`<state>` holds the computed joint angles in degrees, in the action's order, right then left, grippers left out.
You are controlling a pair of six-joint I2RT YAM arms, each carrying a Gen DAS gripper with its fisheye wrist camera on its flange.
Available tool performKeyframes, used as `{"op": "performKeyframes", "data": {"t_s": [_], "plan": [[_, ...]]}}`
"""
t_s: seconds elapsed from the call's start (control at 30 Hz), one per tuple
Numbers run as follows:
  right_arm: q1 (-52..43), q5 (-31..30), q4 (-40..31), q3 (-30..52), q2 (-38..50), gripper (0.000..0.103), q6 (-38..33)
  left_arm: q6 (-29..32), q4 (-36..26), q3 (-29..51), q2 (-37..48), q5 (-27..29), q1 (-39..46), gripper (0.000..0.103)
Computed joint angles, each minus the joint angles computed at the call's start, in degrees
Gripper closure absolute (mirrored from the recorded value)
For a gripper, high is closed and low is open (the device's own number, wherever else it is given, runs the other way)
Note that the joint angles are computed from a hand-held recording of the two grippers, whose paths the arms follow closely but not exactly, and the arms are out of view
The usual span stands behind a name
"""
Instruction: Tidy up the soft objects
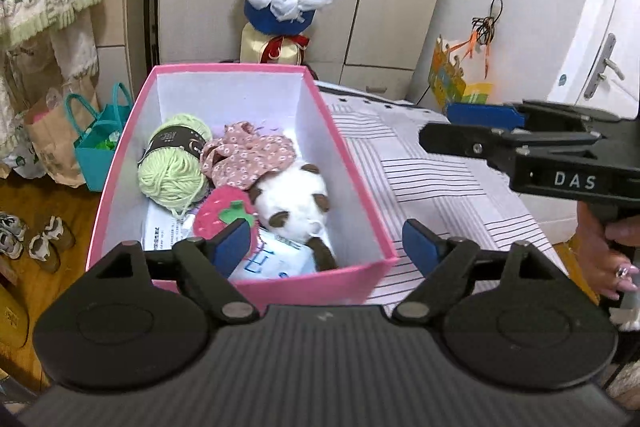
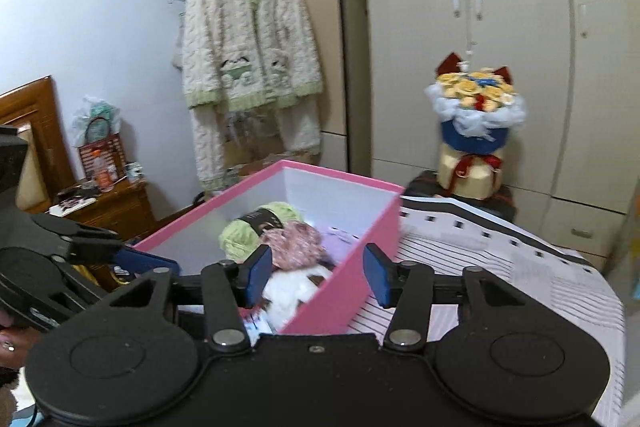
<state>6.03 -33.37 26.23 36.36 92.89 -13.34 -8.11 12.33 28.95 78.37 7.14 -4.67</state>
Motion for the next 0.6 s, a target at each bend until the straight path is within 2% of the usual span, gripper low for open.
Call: {"op": "performKeyframes", "data": {"t_s": [0.1, 0.3, 0.37, 0.47, 0.53, 0.6], "plan": [[-2.1, 0.4, 2.3, -3.4, -2.0, 0.038, 1.2, -1.9, 0.4, -3.0, -4.3, -4.3, -3.2, 0.018], [-7.5, -1.6, 9.6, -10.9, -4.2, 0.034, 2.8, -6.3, 2.5, -6.1, -5.9, -11.5, -7.3, 0.018], [-9.3, -2.5, 11.0, -12.3, -3.9, 0.031, 2.6, -7.1, 4.4, -7.5, -6.4, -13.3, -8.6, 0.01], [-10.7, -1.7, 12.3, -14.4, -4.1, 0.027, 2.2, -7.6, 7.8, -9.0, -5.7, -14.0, -9.4, 0.006], [-11.5, -0.8, 12.9, -15.2, -4.1, 0.017, 2.2, -9.0, 8.5, -8.8, -4.5, -14.1, -8.9, 0.006], [-12.3, -0.5, 13.6, -16.4, -4.5, 0.014, 2.5, -9.6, 8.8, -8.9, -4.4, -14.1, -8.7, 0.005]]}}
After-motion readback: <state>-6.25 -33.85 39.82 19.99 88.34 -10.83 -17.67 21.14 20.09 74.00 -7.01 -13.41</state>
